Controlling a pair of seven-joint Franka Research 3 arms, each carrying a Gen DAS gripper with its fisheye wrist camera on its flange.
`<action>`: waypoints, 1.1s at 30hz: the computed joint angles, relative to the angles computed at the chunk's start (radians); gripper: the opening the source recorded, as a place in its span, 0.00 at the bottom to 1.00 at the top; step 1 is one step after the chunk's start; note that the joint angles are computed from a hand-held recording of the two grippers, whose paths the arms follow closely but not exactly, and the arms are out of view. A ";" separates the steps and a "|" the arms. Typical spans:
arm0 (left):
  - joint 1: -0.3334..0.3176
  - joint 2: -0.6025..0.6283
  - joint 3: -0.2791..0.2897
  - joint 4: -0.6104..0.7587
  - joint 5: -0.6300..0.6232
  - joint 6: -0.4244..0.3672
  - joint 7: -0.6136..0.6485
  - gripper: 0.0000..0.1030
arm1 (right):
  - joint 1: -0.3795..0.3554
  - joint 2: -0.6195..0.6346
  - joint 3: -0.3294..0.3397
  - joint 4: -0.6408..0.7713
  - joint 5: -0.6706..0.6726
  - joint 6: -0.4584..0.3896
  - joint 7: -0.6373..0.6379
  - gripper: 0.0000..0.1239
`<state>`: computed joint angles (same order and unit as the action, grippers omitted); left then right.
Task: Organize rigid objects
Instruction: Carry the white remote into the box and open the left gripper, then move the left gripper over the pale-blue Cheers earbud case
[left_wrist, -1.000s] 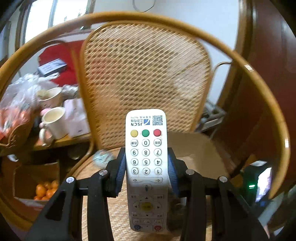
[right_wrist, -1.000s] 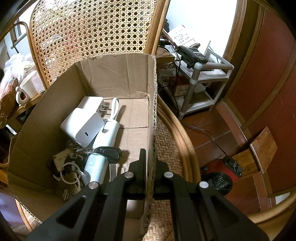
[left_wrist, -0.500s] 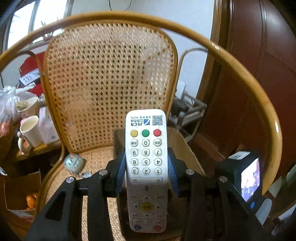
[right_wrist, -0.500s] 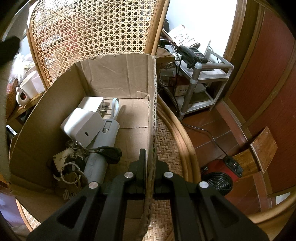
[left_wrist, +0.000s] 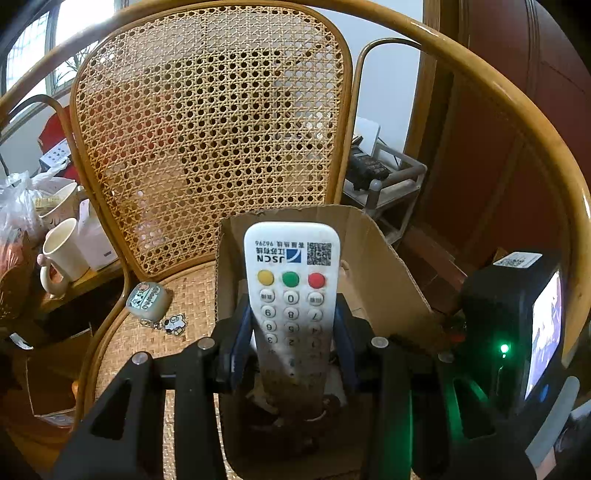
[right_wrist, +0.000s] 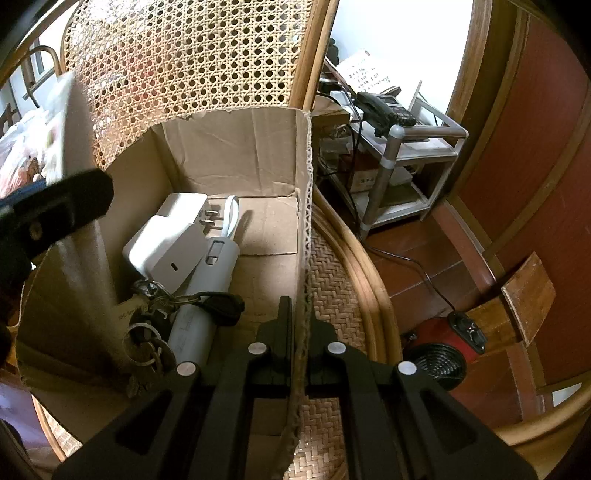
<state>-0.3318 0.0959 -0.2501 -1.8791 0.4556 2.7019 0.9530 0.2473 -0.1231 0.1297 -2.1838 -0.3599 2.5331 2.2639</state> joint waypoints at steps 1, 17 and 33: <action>0.000 -0.001 0.001 0.000 0.002 -0.001 -0.005 0.39 | 0.000 0.000 -0.001 0.000 0.000 0.001 0.001 0.05; 0.027 -0.059 0.024 -0.022 0.246 -0.002 -0.230 0.91 | 0.002 0.004 -0.002 0.004 -0.002 0.001 0.004 0.05; 0.113 0.034 0.081 0.058 0.213 -0.114 -0.232 0.93 | 0.002 0.004 -0.002 0.002 -0.005 0.002 0.004 0.05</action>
